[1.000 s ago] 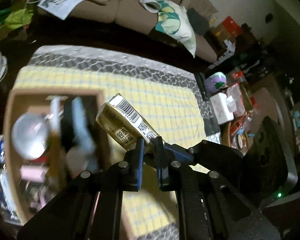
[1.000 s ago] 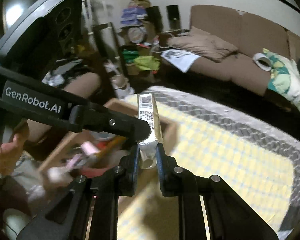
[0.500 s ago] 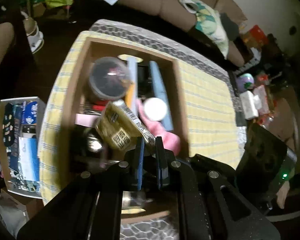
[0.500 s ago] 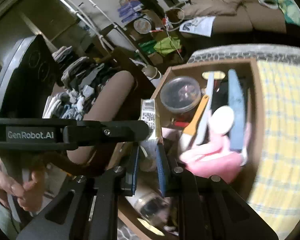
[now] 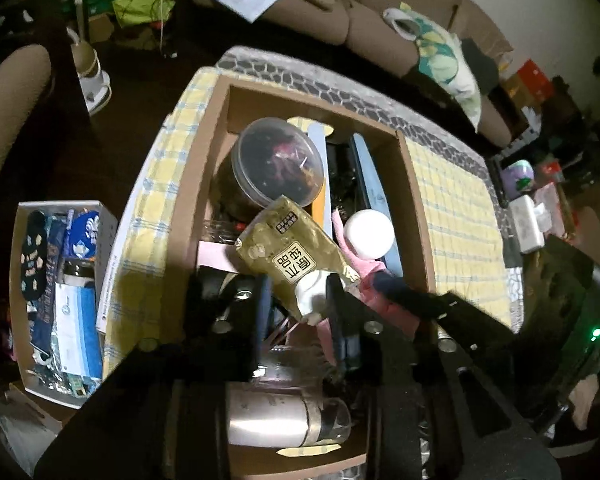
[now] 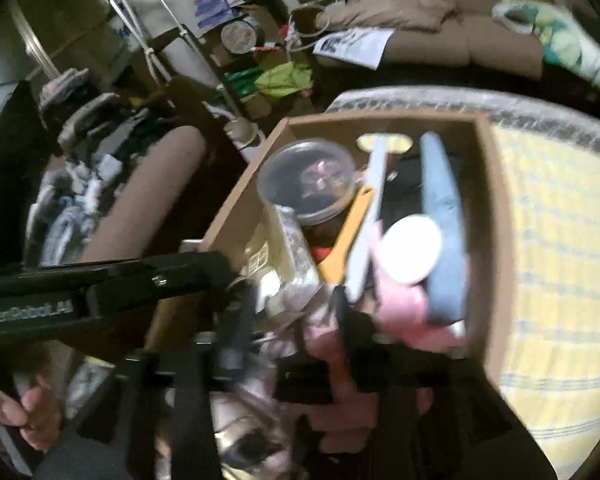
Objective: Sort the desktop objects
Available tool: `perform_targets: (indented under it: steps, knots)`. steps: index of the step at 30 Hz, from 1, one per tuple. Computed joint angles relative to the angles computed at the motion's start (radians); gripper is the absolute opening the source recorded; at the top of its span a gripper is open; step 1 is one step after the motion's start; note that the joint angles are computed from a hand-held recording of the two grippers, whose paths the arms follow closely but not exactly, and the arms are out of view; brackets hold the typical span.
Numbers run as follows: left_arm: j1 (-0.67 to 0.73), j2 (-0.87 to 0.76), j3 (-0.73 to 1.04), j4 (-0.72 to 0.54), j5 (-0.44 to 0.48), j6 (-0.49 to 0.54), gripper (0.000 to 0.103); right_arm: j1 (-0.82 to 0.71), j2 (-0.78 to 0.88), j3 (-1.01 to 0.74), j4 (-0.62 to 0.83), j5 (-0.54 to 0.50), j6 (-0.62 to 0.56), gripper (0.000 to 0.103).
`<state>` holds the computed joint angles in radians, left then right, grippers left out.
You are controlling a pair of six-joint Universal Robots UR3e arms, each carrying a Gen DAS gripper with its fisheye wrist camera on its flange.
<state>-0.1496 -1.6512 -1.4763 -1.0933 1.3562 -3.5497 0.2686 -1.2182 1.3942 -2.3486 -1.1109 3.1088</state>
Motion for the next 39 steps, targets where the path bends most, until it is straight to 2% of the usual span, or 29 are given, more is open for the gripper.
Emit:
perform_targets:
  steps: [1,4,12,14,17,18,19,21,24,27,29,31,36,39]
  knots:
    - [-0.010,0.023,-0.018,0.012,0.018,-0.002,0.029,0.003,-0.015,0.013,-0.014,-0.019,-0.009,0.060]
    - [-0.039,0.061,-0.030,0.016,0.064,-0.009,0.037,0.009,-0.070,0.058,-0.029,-0.067,-0.045,0.060]
    - [-0.191,0.150,-0.056,0.038,0.220,-0.087,0.060,-0.010,-0.256,0.197,-0.040,-0.105,-0.086,0.070]
    - [-0.246,0.159,-0.055,0.044,0.260,-0.117,0.072,-0.021,-0.315,0.240,-0.032,-0.113,-0.091,0.074]
    - [-0.331,0.168,-0.057,0.056,0.325,-0.188,0.091,-0.060,-0.430,0.334,-0.018,-0.115,-0.106,0.088]
    - [-0.357,0.170,-0.062,0.066,0.342,-0.212,0.101,-0.082,-0.473,0.370,-0.015,-0.109,-0.110,0.096]
    - [-0.393,0.174,-0.079,0.094,0.361,-0.245,0.103,-0.116,-0.524,0.413,-0.008,-0.095,-0.117,0.103]
    - [-0.449,0.164,-0.085,0.117,0.396,-0.287,0.103,-0.192,-0.634,0.501,0.023,-0.075,-0.149,0.103]
    - [-0.593,0.077,-0.029,0.130,0.519,-0.355,0.103,-0.341,-0.808,0.626,0.112,-0.035,-0.248,0.103]
    - [-0.745,-0.081,0.102,0.085,0.664,-0.427,0.103,-0.546,-1.010,0.756,0.245,0.034,-0.390,0.103]
    - [-0.792,-0.155,0.119,0.135,0.665,-0.450,0.103,-0.700,-1.148,0.829,0.369,0.083,-0.512,0.103]
    - [-0.828,-0.232,0.158,0.129,0.669,-0.477,0.103,-0.863,-1.278,0.881,0.527,0.131,-0.654,0.103]
    - [-0.876,-0.372,0.176,0.181,0.682,-0.542,0.103,-1.270,-1.582,0.950,0.996,0.198,-1.064,0.103]
    - [-0.880,-0.442,0.180,0.215,0.694,-0.568,0.103,-1.389,-1.658,0.986,1.111,0.195,-1.185,0.103]
